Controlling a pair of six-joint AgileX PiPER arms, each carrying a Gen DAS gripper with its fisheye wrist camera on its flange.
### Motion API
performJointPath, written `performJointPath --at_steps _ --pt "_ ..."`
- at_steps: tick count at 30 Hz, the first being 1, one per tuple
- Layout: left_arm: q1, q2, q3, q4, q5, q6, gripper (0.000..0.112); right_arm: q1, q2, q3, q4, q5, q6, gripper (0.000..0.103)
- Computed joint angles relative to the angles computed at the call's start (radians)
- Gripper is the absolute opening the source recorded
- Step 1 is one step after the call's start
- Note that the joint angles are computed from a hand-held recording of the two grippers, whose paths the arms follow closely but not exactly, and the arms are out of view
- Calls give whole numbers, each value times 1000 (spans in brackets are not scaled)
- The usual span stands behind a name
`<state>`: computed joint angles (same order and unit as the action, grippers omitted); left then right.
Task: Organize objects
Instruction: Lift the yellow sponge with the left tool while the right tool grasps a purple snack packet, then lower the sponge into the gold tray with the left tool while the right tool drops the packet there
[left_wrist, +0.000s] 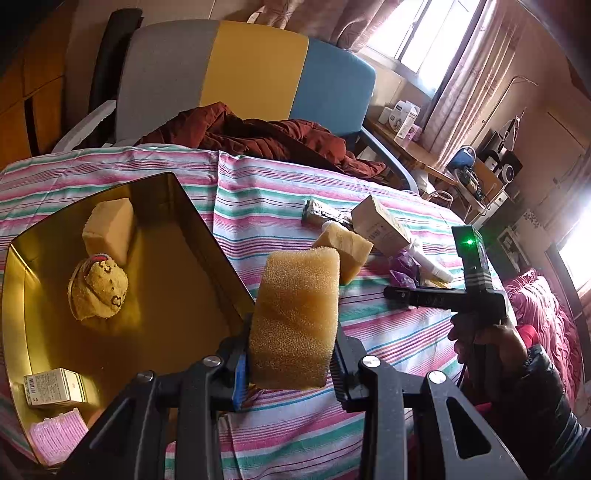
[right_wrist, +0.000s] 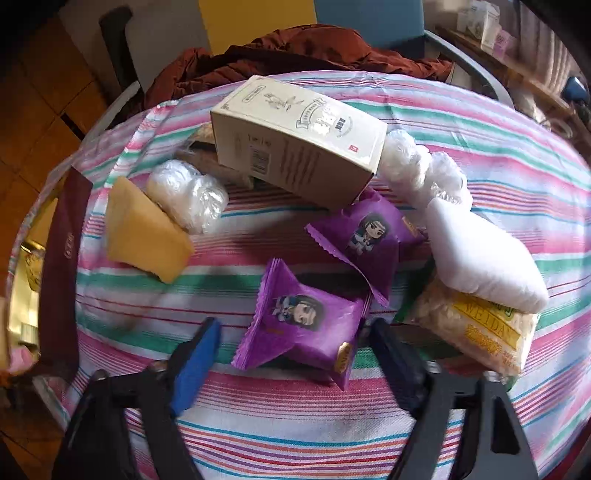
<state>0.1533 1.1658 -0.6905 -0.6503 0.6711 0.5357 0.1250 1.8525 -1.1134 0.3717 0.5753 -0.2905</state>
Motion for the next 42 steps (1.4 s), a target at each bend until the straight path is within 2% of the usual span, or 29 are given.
performJointPath --at_steps 3,6,8,10,14,19,22,26,32,33,36,39,42 --pt "12 -9 5 -4 3 8 35 0 5 -2 -33 -9 35 85" --pt "29 -26 13 -11 12 16 35 34 -6 9 -156 -45 121 62" --pt "53 -42 18 -16 27 27 35 36 -27 28 -136 -54 98 51" --pt "98 -65 23 -30 55 53 35 43 -57 51 -126 -66 76 48" --pt "251 -106 28 -73 140 141 35 57 -111 89 -80 -76 23 47" --pt "567 -123 8 -144 279 310 35 75 -200 144 102 -48 -128 47" --pt "715 -86 -11 -159 301 380 35 136 -250 158 173 -31 -168 47" --pt "814 8 -53 -159 258 429 35 275 -268 103 168 -25 -131 47" --pt "788 163 -140 -131 132 407 37 524 -133 -143 -2 6 68 47" --pt "777 171 -147 -121 109 393 45 555 -104 -186 -45 14 110 47" --pt "772 217 -183 -119 76 388 53 638 10 -343 -208 53 298 50" --pt "775 218 -187 -77 28 337 66 674 81 -442 -261 93 377 60" --pt "844 214 -174 -134 82 389 66 712 90 -452 -349 104 452 61"
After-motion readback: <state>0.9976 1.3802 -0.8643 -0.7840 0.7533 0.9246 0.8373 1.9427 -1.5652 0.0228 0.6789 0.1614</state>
